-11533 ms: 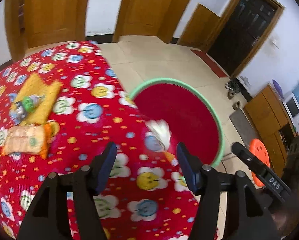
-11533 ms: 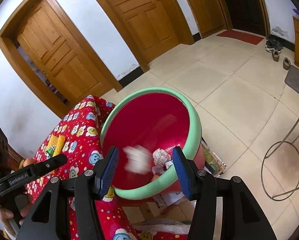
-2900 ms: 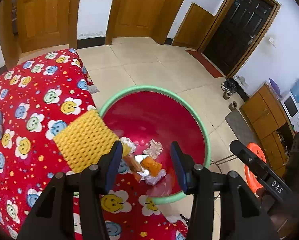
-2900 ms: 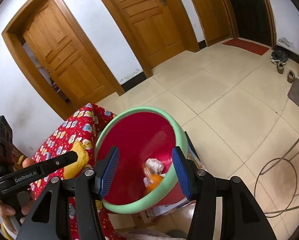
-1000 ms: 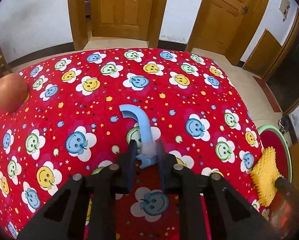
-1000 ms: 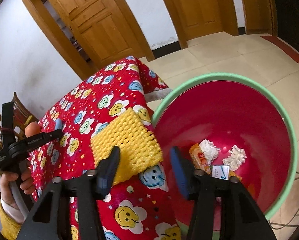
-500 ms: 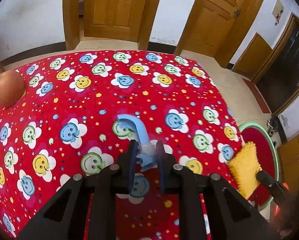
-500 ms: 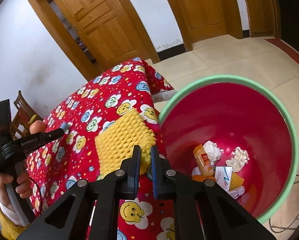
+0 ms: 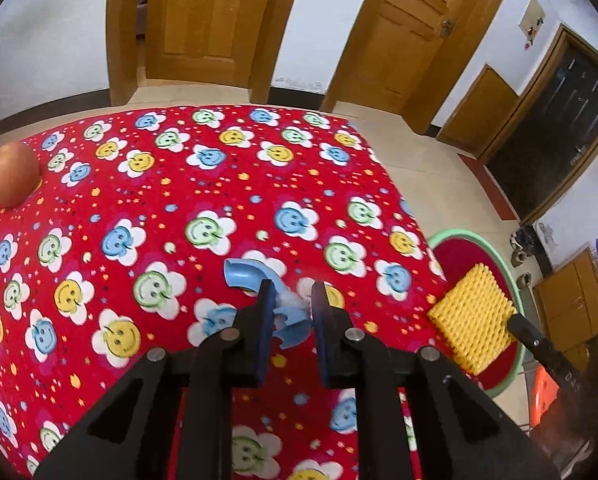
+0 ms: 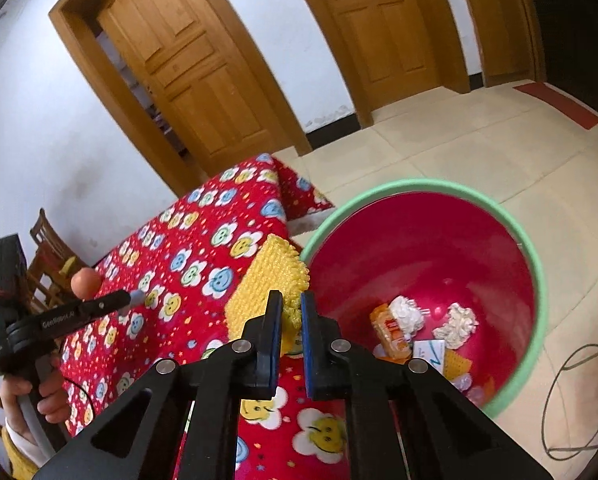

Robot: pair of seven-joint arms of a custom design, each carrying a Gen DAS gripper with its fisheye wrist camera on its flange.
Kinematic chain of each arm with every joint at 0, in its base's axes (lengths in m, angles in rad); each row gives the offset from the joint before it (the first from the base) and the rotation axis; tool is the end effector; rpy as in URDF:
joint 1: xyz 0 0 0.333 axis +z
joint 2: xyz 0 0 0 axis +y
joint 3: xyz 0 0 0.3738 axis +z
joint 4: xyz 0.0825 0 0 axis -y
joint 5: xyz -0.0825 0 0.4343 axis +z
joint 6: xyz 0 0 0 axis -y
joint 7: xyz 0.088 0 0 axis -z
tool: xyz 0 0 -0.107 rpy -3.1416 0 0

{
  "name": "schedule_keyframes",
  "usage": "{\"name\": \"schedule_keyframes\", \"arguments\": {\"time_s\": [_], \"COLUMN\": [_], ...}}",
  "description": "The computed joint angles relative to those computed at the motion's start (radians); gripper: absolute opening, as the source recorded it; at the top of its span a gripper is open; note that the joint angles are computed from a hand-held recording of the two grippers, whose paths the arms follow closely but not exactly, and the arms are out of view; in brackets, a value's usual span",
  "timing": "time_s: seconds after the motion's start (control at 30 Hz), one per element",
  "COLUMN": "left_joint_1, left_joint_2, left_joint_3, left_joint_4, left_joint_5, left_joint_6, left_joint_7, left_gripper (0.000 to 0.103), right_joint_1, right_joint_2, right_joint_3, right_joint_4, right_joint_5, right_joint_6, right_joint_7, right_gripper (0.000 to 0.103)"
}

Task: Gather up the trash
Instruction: 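Grasp the yellow foam net with the right tool while the left holds the blue piece, then drop the blue piece and yellow net into the bin, opening both tools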

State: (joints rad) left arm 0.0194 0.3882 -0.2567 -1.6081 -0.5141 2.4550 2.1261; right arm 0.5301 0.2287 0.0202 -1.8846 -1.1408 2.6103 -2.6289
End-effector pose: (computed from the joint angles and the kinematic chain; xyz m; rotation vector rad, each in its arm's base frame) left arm 0.7569 -0.1523 0.4948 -1.5745 2.4391 -1.0081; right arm 0.5881 0.3828 0.4620 -1.0222 2.0761 -0.5653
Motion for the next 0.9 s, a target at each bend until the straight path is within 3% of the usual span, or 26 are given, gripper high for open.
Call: {"name": "schedule_keyframes", "arguments": {"time_s": [0.4, 0.9], "left_joint_1": [-0.004, -0.072], "left_joint_2": [-0.068, -0.120], "left_joint_3": [-0.015, -0.022], "left_joint_4": [-0.045, -0.079], "left_joint_5": [-0.096, -0.156], "left_joint_6": [-0.058, -0.107], "left_joint_7": [0.078, 0.148], "left_gripper": [0.017, 0.017], "right_joint_1": [-0.035, -0.072], "right_joint_2": [-0.105, -0.158], "right_joint_3": [0.047, 0.077], "right_joint_4": [-0.129, -0.223], "right_joint_5": [-0.005, -0.015], "right_joint_6": [-0.115, -0.118], "right_joint_7": [0.111, 0.199], "right_gripper": [0.011, 0.025]}}
